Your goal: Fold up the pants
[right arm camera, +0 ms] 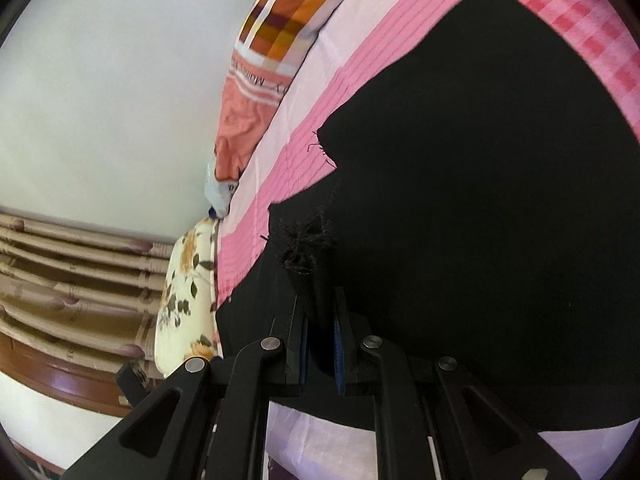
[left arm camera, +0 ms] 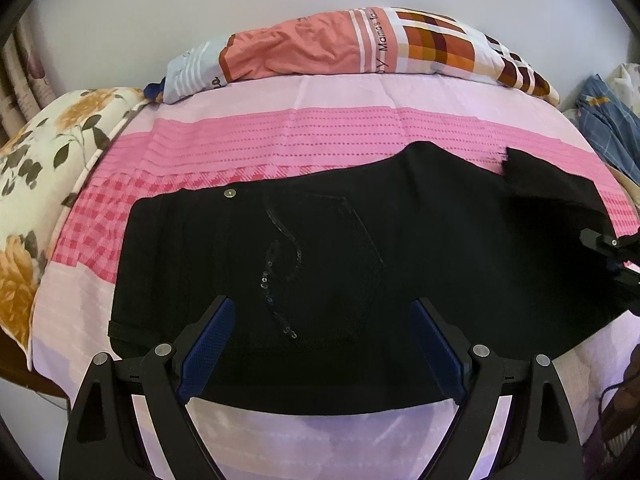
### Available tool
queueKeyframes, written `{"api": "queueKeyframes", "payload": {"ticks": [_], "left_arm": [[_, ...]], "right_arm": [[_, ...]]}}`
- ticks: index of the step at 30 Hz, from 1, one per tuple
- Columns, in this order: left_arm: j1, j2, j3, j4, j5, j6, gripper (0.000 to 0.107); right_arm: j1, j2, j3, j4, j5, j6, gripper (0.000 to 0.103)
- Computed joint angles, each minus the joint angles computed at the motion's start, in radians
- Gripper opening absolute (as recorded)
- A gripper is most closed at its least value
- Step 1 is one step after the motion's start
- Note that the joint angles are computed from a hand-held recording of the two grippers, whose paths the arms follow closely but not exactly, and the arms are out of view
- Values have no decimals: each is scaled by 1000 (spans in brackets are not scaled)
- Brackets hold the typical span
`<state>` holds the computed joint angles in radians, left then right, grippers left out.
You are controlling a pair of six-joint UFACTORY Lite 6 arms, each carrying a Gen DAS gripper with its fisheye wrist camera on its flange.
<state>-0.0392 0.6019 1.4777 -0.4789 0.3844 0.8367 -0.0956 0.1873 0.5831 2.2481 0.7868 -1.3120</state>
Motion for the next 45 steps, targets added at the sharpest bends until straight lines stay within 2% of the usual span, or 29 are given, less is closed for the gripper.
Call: {"api": "queueKeyframes", "payload": {"ticks": [15,30,45], "left_arm": [[3,40,35,19,40,-23,89],[10,67,66,25,73,-42,89],[18,88,91,35,93,-56,89]], "right_arm": [[136,133,111,44,34,-23,11],[153,192,156,27,51,-23,11],[217,185,195,0,-27,-36,11]]}}
